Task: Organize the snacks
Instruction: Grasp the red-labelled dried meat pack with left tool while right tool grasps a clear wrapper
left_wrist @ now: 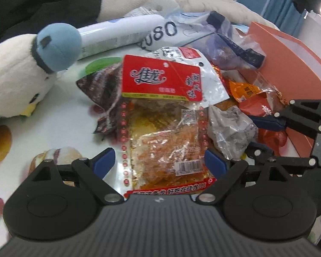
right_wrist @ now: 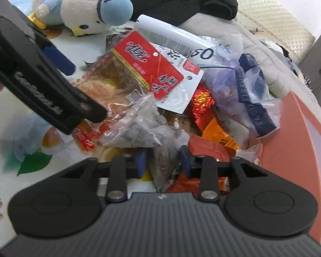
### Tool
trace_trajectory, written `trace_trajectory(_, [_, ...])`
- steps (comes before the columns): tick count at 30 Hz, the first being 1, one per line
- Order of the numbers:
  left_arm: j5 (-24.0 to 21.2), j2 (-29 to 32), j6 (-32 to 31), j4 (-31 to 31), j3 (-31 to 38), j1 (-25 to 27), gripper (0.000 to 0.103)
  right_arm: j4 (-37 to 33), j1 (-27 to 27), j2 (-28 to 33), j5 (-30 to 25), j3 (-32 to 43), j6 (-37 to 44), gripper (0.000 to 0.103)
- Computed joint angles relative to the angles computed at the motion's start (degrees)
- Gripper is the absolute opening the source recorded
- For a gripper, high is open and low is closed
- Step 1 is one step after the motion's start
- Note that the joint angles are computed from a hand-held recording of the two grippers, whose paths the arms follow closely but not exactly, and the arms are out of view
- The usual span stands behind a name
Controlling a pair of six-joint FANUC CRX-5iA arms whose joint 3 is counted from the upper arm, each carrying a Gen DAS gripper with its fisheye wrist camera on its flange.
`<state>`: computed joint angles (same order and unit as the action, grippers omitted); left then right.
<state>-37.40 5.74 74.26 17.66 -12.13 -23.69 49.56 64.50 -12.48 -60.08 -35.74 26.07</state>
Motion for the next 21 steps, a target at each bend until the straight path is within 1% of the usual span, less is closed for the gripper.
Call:
trace_trajectory(3, [-0.5,0.5,-0.4,0.0,0.2,-0.2,0.092,-0.1,-0.2,-0.4,0.4,-0.1,-1.1,0.032])
trace_trajectory(6, [0.2,0.4,0.7,-1.3,-0.1,-0.9,0.091,-1.7,-0.4,-1.4,0.4,0.2,-4.1,0.030])
trace_trajectory(8, [-0.3,0.7,3.1,-4.1,1.0,-1.6,0.090,-2.4,-0.6,-1.8,0.4,0.3,-5.6,0.029])
trace_trajectory(9, [-0.6,0.8,4.3,-5.3,1.4,-1.9,0.086,-3.0,-0.7,-2.2,0.5,0.4,-6.4,0.029])
trace_trajectory(10, [-0.9,0.7,5.6,-6.5,1.7,-2.3,0.085,-3.4,-0.8,-2.5,0.7,0.4,-7.1,0.029])
trace_trajectory(13, [-0.9,0.1,9.0,-10.1,1.8,-3.9,0.078,-4.0,-0.7,-3.0,1.1,0.4,-8.2,0.028])
trace_trajectory(15, [-1.3,-0.3,11.5,-11.6,2.0,-4.7,0.069,-5.0,-0.7,-3.2,1.2,0.7,-8.4,0.028])
trace_trajectory(18, [-2.3,-0.8,14.0,-12.5,2.2,-5.5,0.060,-6.4,-0.5,-3.9,1.4,1.0,-9.1,0.027])
trace_trajectory(21, [-3.7,-1.2,15.3,-12.3,2.3,-5.8,0.053,-6.8,0.3,-4.5,0.8,1.1,-9.8,0.026])
